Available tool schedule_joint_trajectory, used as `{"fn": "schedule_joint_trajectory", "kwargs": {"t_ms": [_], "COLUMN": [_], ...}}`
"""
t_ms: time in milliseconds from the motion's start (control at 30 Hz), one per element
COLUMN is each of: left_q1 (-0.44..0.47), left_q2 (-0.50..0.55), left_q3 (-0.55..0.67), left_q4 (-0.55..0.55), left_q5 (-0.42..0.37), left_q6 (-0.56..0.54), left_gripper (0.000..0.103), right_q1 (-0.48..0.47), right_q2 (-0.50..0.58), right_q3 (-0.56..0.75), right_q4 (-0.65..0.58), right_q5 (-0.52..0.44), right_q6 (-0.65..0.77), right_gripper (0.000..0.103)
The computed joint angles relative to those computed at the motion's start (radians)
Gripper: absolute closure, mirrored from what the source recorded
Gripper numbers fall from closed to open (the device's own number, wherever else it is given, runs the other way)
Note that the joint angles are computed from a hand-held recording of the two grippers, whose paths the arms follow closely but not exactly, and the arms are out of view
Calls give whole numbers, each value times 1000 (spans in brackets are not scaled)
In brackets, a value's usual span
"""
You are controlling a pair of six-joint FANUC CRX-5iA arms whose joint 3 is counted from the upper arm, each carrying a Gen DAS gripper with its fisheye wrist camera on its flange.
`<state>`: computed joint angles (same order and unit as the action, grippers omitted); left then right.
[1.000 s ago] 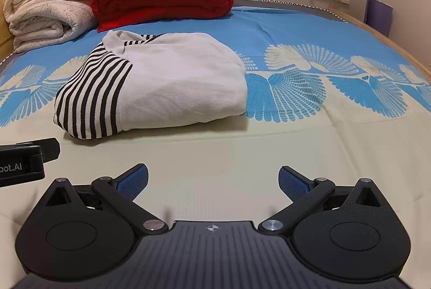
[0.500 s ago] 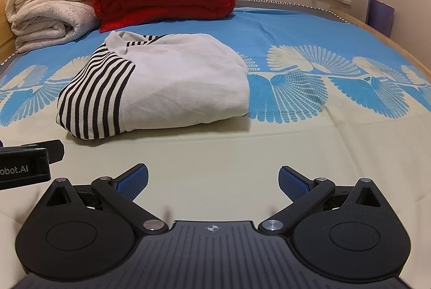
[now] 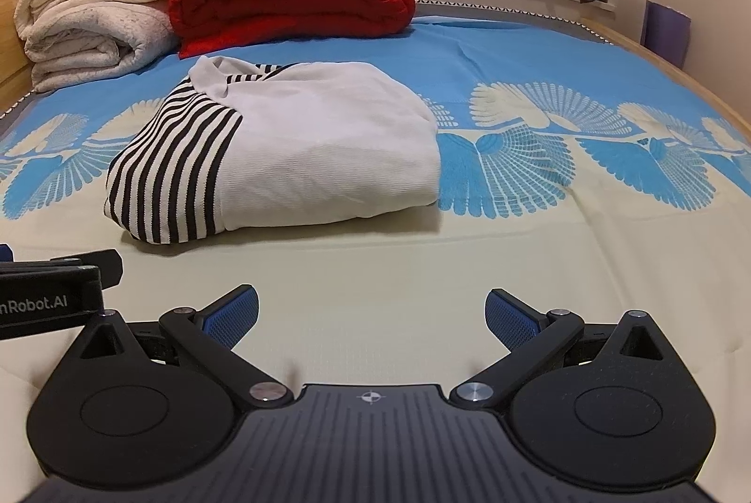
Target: Fold small clothes
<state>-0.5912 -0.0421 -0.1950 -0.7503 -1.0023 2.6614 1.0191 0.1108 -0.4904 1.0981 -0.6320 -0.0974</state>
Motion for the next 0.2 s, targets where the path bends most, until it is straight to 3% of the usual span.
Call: {"fn": "schedule_joint_trajectory", "kwargs": {"t_ms": [200], "left_q1": [2], "left_q2": [5], "left_q3": [5], "left_q4": [14], "left_q5": [-12], "left_q6": [-20], "left_gripper": [1], "right_q1": [-1], "right_q2": [-4], "right_q3": [-2], "right_q4": [0], "right_q5": [6], "right_q6": [0], "right_gripper": [1]}}
